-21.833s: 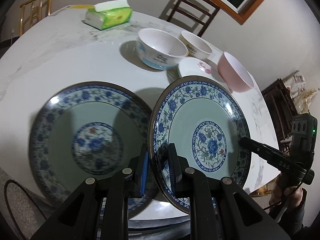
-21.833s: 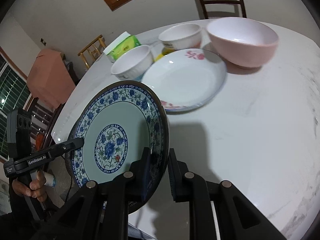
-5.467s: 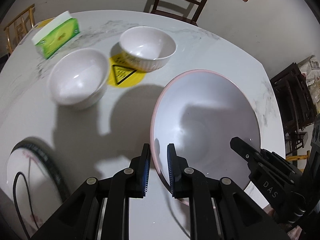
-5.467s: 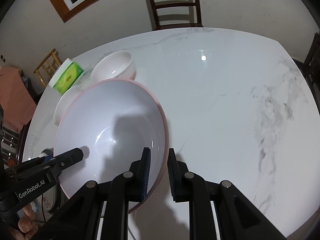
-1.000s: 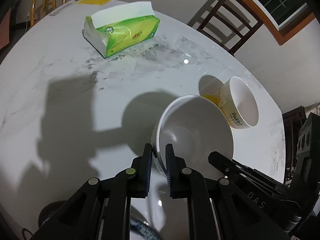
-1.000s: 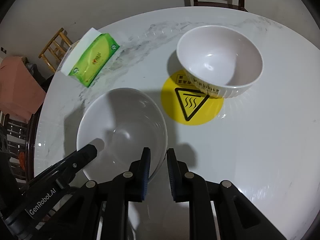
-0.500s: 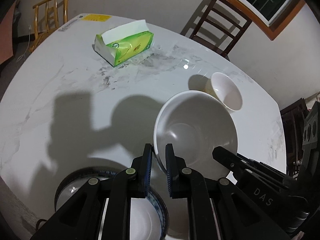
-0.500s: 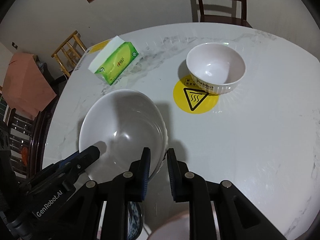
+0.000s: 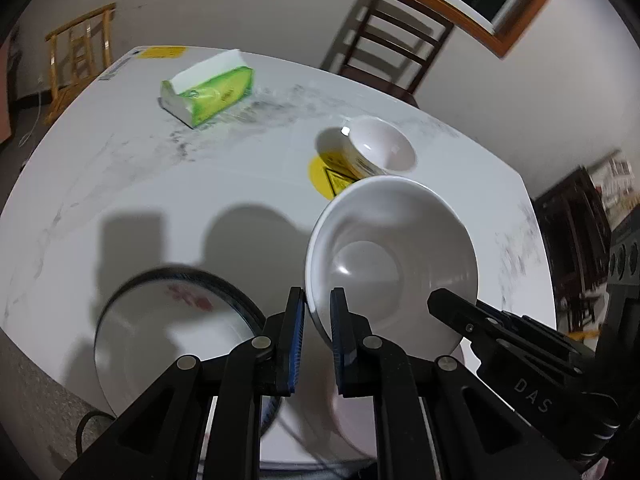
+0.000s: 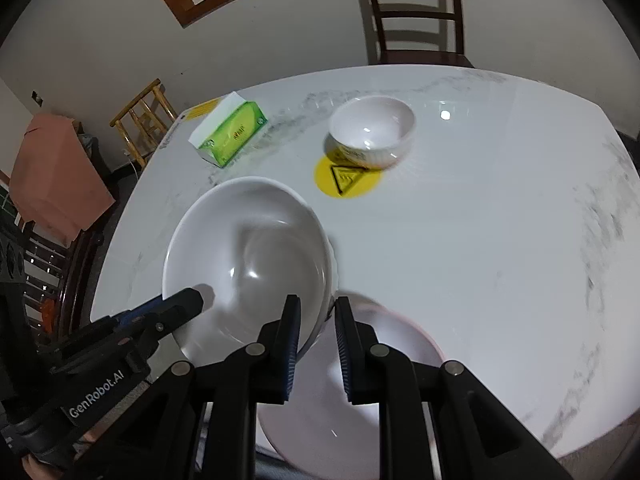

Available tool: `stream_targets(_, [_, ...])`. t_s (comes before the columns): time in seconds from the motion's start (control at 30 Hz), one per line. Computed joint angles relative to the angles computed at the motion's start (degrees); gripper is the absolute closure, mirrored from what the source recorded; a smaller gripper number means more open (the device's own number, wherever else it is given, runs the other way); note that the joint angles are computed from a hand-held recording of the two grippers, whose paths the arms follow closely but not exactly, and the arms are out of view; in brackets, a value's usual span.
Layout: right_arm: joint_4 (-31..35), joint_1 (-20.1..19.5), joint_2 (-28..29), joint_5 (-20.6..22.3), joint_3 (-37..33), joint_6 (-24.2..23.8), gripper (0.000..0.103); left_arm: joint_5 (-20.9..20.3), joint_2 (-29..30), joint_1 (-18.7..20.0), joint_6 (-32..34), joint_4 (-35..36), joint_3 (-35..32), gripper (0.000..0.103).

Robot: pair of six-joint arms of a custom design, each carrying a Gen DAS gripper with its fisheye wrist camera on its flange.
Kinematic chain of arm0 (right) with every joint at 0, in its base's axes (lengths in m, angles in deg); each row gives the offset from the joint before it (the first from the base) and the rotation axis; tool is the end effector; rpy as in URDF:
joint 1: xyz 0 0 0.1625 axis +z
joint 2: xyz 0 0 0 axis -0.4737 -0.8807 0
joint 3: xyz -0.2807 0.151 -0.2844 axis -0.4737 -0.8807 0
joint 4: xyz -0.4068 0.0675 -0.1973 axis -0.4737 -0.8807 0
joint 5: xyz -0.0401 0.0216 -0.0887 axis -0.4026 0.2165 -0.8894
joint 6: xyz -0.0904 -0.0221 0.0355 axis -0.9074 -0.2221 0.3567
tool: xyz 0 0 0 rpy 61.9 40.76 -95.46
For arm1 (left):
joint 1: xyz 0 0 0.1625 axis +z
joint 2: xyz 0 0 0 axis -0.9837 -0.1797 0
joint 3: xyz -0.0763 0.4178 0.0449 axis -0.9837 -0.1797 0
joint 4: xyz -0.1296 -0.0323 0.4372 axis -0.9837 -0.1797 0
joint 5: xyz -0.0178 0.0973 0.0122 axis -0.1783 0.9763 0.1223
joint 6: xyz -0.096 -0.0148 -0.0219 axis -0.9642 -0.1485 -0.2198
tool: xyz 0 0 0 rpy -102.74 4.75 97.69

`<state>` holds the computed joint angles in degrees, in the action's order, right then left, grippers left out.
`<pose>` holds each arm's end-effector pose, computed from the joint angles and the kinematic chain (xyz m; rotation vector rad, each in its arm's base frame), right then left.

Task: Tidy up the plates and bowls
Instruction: 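Lift the 'Dog' bowl with both tools and carry it over the pink bowl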

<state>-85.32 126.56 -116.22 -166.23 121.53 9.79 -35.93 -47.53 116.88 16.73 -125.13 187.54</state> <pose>0.1777 -0.5872 0.2847 0.4900 -2.6209 0.3587 -0.3809 -0.5394 0.0888 -0.1216 2.5460 -0.7094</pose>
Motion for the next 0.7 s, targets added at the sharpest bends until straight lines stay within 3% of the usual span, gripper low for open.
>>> stream_targets(0.3, [1.35, -3.22, -6.58, -0.98, 5.26, -0.66, 0.084, -3.94, 2.94, -2.58, -0.18, 0.89, -0.1, 0.093])
stream_targets(0.7, [4.17, -6.59, -7.02, -1.64, 6.6, -0.66, 0.084, -7.09, 6.45, -2.16, -1.5, 4.65, -1.44, 0.093])
